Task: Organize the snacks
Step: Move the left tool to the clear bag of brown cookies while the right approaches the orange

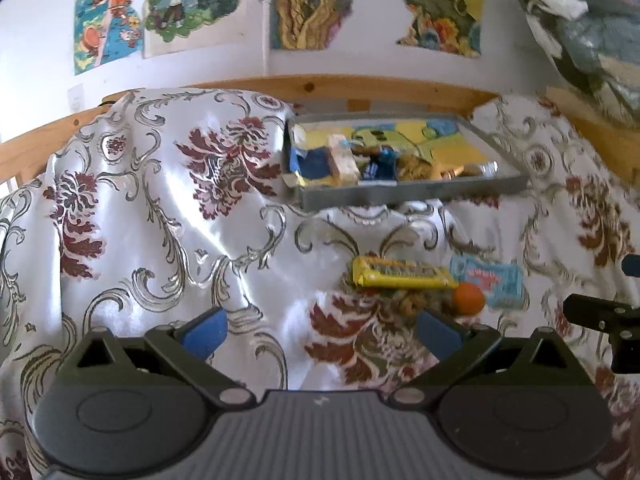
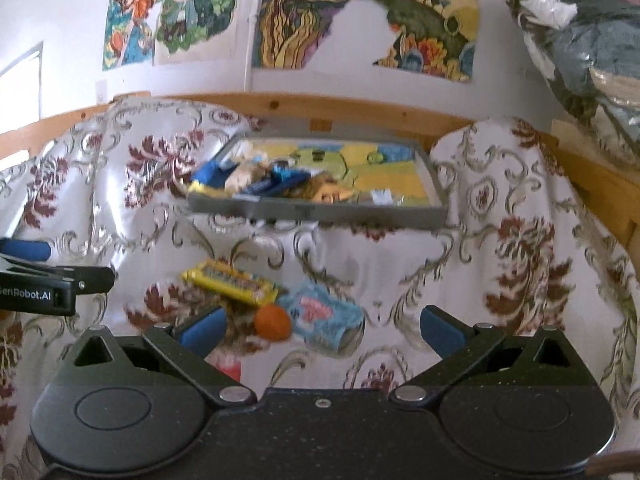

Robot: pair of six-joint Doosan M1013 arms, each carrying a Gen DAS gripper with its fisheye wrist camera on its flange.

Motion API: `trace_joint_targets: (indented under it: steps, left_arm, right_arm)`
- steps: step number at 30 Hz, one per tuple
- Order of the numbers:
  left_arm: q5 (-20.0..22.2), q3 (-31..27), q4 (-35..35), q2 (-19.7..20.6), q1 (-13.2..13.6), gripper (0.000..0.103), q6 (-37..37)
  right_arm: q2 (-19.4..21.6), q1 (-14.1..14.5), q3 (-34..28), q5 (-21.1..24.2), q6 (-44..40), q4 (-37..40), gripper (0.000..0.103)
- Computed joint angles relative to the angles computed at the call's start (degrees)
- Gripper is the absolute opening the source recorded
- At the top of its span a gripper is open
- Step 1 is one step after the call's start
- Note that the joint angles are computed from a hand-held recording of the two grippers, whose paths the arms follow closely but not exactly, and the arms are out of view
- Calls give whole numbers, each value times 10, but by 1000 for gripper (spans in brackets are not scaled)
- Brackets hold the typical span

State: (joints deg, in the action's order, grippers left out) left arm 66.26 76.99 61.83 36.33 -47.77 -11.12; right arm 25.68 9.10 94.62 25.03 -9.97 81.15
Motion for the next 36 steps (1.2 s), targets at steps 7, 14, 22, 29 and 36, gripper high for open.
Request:
trace_joint_targets:
  steps: [7,14,22,29,36]
  left_arm:
    - [-17,4,-29,1,3,103,22]
    - [-34,9,-67,-1,10,103,22]
    - [-47,17,-68,-3,13,103,-1]
    - [-69,22,-48,-1,16,103,-9]
    - [-138,33,-5,-4,27,103,-33]
  right_arm:
    - [4,3,5,-3,71,-83,102]
    - [7,7,8,-3,134,-148,102]
    - [14,7,-1,7,182,-189,102]
    - [20,9,-12,2,199,-199,102]
    - [29,11,-26,-1,155,-154,102]
